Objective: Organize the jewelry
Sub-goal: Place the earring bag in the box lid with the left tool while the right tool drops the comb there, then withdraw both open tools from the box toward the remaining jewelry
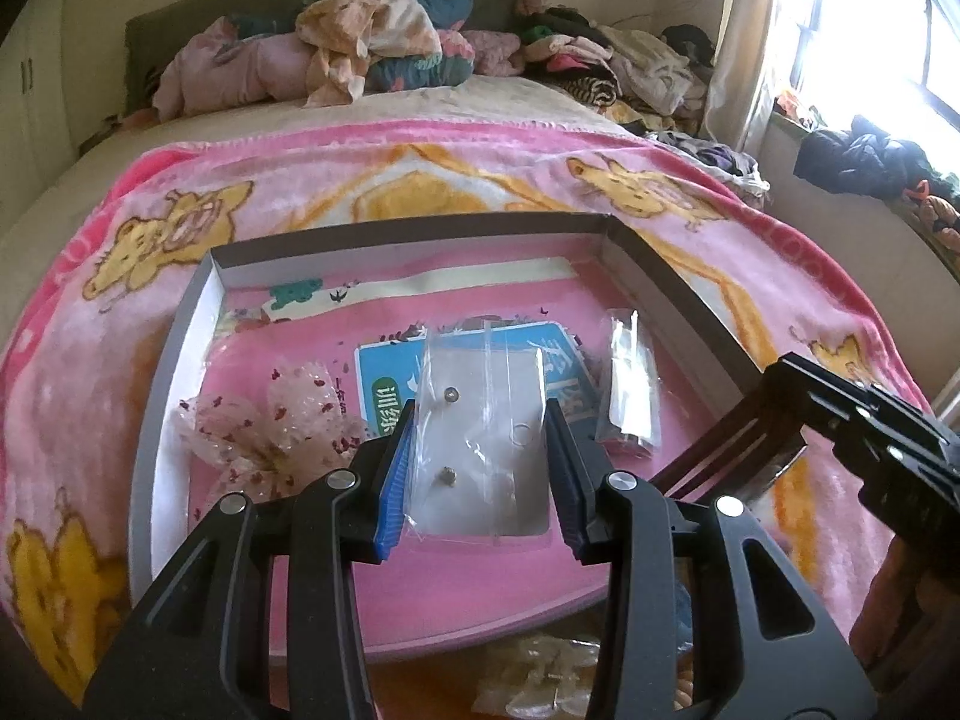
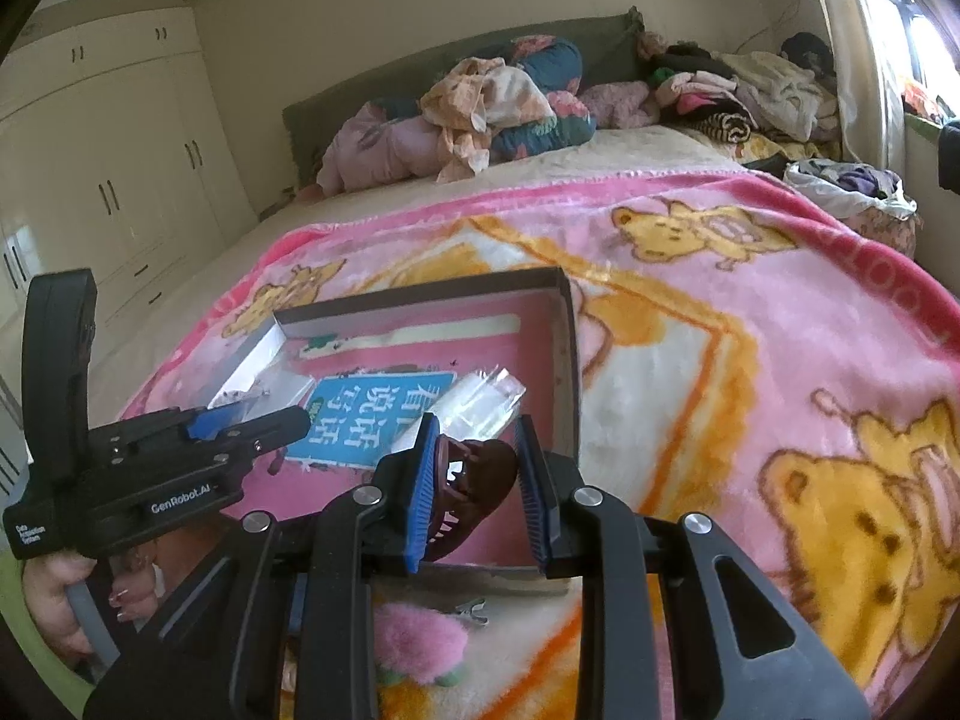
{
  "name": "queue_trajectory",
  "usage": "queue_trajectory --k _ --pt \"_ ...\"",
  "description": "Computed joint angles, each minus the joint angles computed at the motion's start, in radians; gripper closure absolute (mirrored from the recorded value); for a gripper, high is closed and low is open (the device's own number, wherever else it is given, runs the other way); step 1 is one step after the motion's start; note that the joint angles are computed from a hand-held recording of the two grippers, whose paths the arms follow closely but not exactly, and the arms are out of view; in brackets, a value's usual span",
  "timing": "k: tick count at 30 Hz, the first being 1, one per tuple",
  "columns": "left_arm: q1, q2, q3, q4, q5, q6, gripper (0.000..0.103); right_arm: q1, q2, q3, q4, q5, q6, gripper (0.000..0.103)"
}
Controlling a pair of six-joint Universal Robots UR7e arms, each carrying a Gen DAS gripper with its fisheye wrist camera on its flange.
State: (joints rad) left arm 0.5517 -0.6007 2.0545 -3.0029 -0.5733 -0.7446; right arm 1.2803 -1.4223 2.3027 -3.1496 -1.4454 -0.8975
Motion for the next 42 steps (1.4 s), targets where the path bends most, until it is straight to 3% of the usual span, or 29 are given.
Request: queue_trajectory --k 10,12,16,18,20,23,25,33,42 --pt "0.016 0.014 -0.008 -0.007 -0.014 0.003 0.071 -0.015 0.011 -0.01 0.026 -0.016 0.019 0.076" --pt "0.016 0.014 -0.007 -0.007 -0.015 0.001 0.071 -0.021 0.005 -0.009 0.031 -0.012 0.028 0.06" --pt "0.016 0.015 -0.007 -0.006 -0.012 -0.001 0.071 -0.031 -0.011 0.003 0.025 0.009 0.019 0.053" --pt "0.015 0.016 -0.008 -0.003 -0.009 -0.008 0.071 -0.034 -0.02 0.011 0.015 0.013 0.014 0.045" --pt "0.01 0.015 -0.002 -0.003 -0.006 -0.017 0.071 -0.037 -0.029 0.018 0.007 0.018 0.007 0.044" --pt "0.005 0.012 0.002 0.007 0.001 -0.03 0.066 -0.043 -0.042 0.03 -0.009 0.022 -0.004 0.038" --pt "0.0 0.008 0.009 0.009 0.006 -0.04 0.054 -0.05 -0.054 0.04 -0.018 0.029 -0.01 0.035" --pt "-0.042 -0.009 0.04 0.001 0.039 -0.067 0.035 -0.072 -0.099 0.068 -0.048 0.049 -0.012 0.019" --pt "-0.111 -0.04 0.083 0.0 0.082 -0.13 0.015 -0.098 -0.171 0.105 -0.057 0.08 -0.033 0.014"
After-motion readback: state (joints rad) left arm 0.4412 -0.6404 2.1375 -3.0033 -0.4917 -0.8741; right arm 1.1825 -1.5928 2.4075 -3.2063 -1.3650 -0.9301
